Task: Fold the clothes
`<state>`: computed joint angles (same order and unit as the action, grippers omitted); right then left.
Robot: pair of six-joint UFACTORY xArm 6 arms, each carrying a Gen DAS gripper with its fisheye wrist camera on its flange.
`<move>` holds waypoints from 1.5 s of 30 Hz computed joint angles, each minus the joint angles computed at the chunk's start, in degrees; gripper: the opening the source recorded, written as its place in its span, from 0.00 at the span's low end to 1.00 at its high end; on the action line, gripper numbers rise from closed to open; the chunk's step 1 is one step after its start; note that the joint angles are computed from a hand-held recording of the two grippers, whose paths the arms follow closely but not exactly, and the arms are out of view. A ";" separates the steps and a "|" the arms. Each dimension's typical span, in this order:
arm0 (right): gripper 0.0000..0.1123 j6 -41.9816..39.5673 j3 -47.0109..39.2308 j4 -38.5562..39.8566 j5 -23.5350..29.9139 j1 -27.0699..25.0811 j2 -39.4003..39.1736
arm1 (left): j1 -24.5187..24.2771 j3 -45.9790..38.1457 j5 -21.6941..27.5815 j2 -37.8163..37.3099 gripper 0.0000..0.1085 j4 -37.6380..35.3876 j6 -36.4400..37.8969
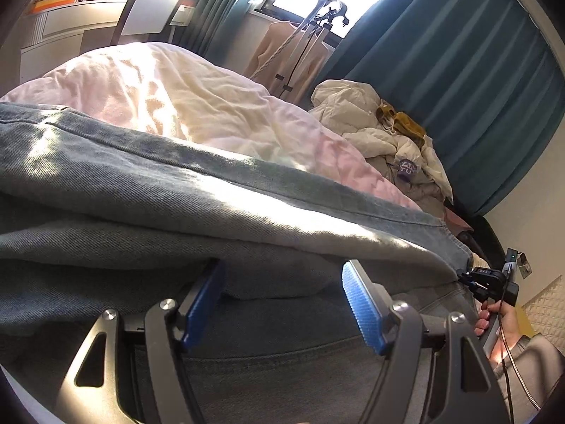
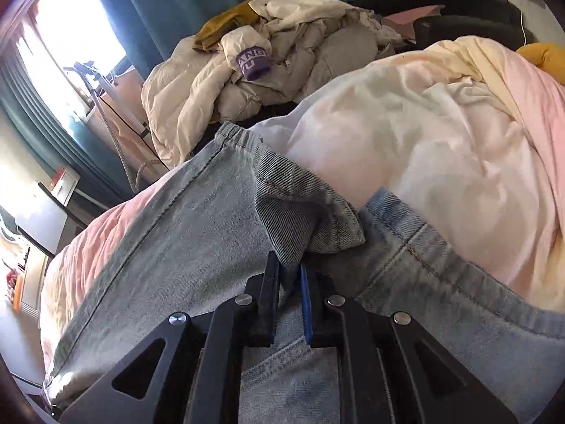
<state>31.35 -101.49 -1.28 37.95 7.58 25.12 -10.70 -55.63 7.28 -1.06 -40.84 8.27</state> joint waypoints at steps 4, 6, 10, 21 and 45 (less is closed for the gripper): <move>0.14 1.00 4.72 -9.33 -0.58 2.22 -5.05 | 0.40 0.14 0.17 0.45 0.66 5.50 -4.51; 0.14 0.45 11.30 -9.60 -3.36 3.80 -10.04 | 0.64 0.17 0.27 0.50 0.66 6.25 -5.51; 0.20 1.33 19.86 -7.51 -5.64 8.48 -16.07 | 1.56 1.58 0.13 -0.55 0.66 13.01 -12.08; 0.24 3.30 26.20 3.39 -9.02 14.72 -20.23 | 2.40 5.70 -0.27 -6.31 0.66 22.78 -18.80; 0.31 -2.17 24.26 9.45 -19.04 13.62 -13.80 | 7.51 -62.33 59.23 35.09 0.66 32.34 19.69</move>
<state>29.18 -77.23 8.17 18.90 21.20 11.32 -3.20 -117.96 66.51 34.03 -8.50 27.95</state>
